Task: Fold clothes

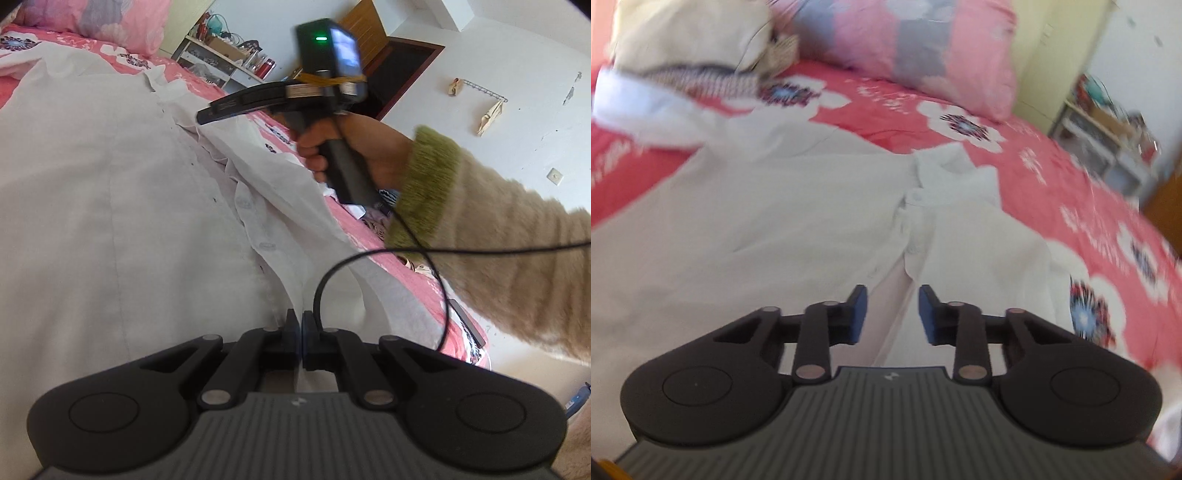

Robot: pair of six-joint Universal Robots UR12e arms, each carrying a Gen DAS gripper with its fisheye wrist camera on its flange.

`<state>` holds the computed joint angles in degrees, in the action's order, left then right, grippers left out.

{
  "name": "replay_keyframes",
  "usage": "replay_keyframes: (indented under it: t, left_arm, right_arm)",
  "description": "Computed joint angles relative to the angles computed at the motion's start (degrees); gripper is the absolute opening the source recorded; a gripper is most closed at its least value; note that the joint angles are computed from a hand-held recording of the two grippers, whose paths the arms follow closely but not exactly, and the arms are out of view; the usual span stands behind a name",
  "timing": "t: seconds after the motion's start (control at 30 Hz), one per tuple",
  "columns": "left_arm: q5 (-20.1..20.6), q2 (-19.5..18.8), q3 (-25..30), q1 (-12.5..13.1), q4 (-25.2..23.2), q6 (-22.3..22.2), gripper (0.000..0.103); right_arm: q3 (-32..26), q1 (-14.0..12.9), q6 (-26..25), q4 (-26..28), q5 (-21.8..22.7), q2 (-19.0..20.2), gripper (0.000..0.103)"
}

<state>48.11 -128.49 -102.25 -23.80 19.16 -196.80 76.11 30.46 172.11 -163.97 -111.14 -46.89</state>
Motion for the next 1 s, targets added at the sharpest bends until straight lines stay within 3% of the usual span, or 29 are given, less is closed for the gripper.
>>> replay_keyframes:
  t: [0.1, 0.27, 0.4, 0.5, 0.6, 0.67, 0.73, 0.8, 0.87, 0.93, 1.0]
  left_arm:
    - [-0.69, -0.54, 0.05, 0.11, 1.91, 0.74, 0.002]
    - [-2.77, -1.74, 0.6, 0.51, 4.19, 1.93, 0.002]
    - [-4.67, -2.23, 0.78, 0.89, 5.29, 0.34, 0.002]
    - [-5.27, -2.41, 0.69, 1.02, 6.16, -0.23, 0.002]
    - [-5.31, -2.55, 0.59, 1.01, 6.99, -0.42, 0.002]
    - [-5.47, -2.84, 0.89, 1.09, 7.65, -1.27, 0.002]
    - [-5.75, -2.89, 0.78, 1.18, 8.94, -2.8, 0.002]
    - [-5.72, -3.15, 0.96, 1.32, 10.68, -4.69, 0.002]
    - [-6.44, -3.53, 1.1, 1.66, 12.52, -7.3, 0.002]
    - [-7.74, -4.05, 1.41, 2.09, 13.67, -9.92, 0.002]
    - [-8.15, -4.17, 1.32, 2.29, 13.94, -11.09, 0.002]
  right_arm:
    - [-4.09, -0.3, -5.55, 4.19, -1.46, 2.42, 0.014]
    - [-8.39, -1.04, -10.66, 11.3, -2.88, 4.73, 0.014]
    - [-10.66, -1.8, -10.02, 13.59, -1.36, 5.65, 0.014]
    - [-12.17, -2.28, -6.58, 16.22, -1.32, 6.06, 0.014]
    - [-12.76, -2.96, 0.58, 18.11, -0.34, 5.99, 0.005]
    - [-12.08, -3.43, 6.4, 16.37, 0.47, 5.54, 0.003]
    - [-10.32, -4.59, 16.01, 12.0, 4.15, 4.53, 0.003]
    - [-7.16, -6.12, 27.02, 3.69, 9.16, 3.29, 0.003]
    - [-4.92, -7.13, 34.96, -3.83, 12.46, 2.81, 0.003]
    - [-4.02, -7.79, 39.73, -7.91, 15.78, 2.85, 0.003]
    - [-4.59, -7.82, 40.75, -7.72, 17.23, 3.33, 0.003]
